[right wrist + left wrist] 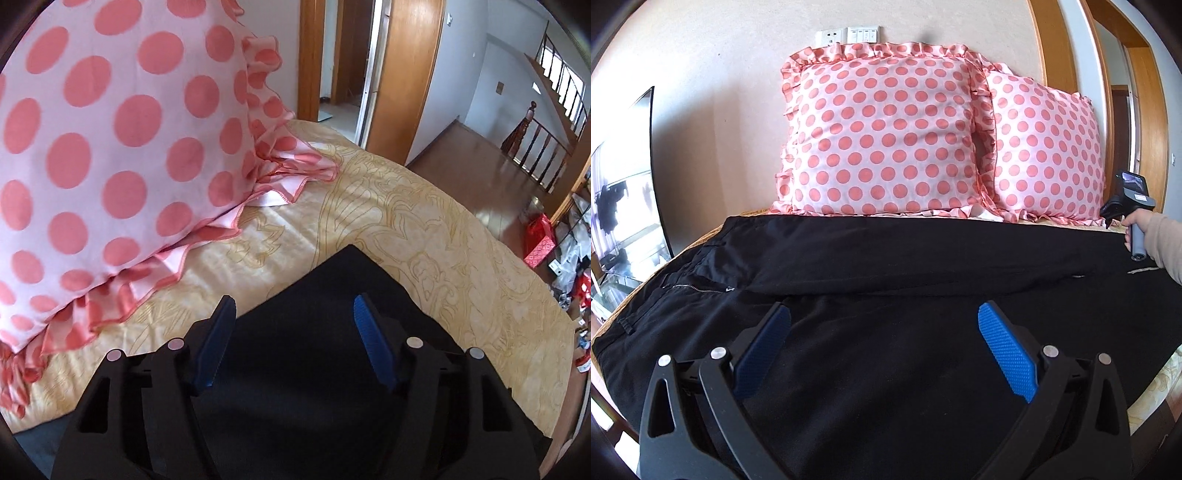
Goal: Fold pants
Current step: 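Move the right tool to the pants leg end and close on the hem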
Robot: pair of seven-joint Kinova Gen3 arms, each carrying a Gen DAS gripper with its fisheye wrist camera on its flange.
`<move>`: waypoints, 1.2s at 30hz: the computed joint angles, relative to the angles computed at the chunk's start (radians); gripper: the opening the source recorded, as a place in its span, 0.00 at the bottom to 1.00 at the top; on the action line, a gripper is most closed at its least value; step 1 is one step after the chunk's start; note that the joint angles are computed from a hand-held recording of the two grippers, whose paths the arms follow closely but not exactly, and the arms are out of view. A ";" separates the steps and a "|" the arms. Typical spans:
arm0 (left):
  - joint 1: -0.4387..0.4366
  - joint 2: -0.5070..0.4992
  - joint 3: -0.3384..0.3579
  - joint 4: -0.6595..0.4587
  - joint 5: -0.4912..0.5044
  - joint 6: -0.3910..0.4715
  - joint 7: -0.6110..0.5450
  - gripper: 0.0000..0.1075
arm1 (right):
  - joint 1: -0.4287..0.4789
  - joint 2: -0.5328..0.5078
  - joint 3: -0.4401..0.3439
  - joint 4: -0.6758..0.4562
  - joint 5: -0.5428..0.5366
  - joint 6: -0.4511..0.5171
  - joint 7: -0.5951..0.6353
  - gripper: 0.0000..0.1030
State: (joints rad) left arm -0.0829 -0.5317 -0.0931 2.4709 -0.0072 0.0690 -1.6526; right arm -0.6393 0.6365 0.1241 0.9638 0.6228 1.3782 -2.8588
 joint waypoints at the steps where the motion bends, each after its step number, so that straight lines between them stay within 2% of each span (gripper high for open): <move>1: 0.003 0.006 0.001 -0.001 -0.001 -0.001 -0.002 0.94 | -0.001 0.009 0.005 -0.010 0.003 0.009 -0.004 0.66; 6: -0.041 0.021 0.050 0.002 -0.003 -0.018 0.001 0.94 | 0.018 0.045 0.005 -0.043 -0.007 0.036 0.000 0.55; 10: -0.068 0.019 0.078 0.003 -0.003 -0.016 0.005 0.94 | 0.006 0.012 0.013 0.037 0.017 -0.035 -0.034 0.53; 12: -0.081 0.017 0.091 0.003 -0.002 -0.013 0.009 0.94 | 0.002 -0.018 0.019 0.091 0.015 -0.090 -0.037 0.38; 15: -0.076 0.019 0.081 0.001 -0.001 -0.008 0.012 0.94 | 0.022 -0.091 -0.022 0.210 0.048 -0.198 -0.093 0.19; 18: -0.075 0.016 0.074 0.002 0.001 -0.004 0.017 0.94 | 0.023 -0.158 -0.024 0.320 0.057 -0.302 -0.138 0.07; 23: -0.073 0.005 0.070 0.002 -0.002 0.008 0.019 0.94 | 0.017 -0.297 -0.051 0.527 0.138 -0.480 -0.273 0.03; 26: -0.068 -0.003 0.064 0.003 -0.004 0.012 0.018 0.94 | 0.043 -0.384 -0.147 0.635 0.251 -0.517 -0.368 0.03; 29: -0.066 -0.035 0.059 0.013 -0.006 0.023 0.017 0.94 | 0.031 -0.484 -0.218 0.757 0.373 -0.546 -0.488 0.02; 32: -0.049 -0.058 0.037 0.016 -0.005 0.034 0.015 0.94 | -0.076 -0.596 -0.231 0.883 0.484 -0.523 -0.610 0.02; 36: -0.038 -0.101 0.026 0.031 -0.001 0.054 0.018 0.94 | -0.136 -0.710 -0.380 1.031 0.559 -0.431 -0.773 0.02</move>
State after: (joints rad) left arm -0.1206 -0.6331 -0.0667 2.5019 -0.0078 0.1234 -1.6346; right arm -0.7752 -0.0739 -0.2556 1.9950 1.1813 0.9476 -3.6315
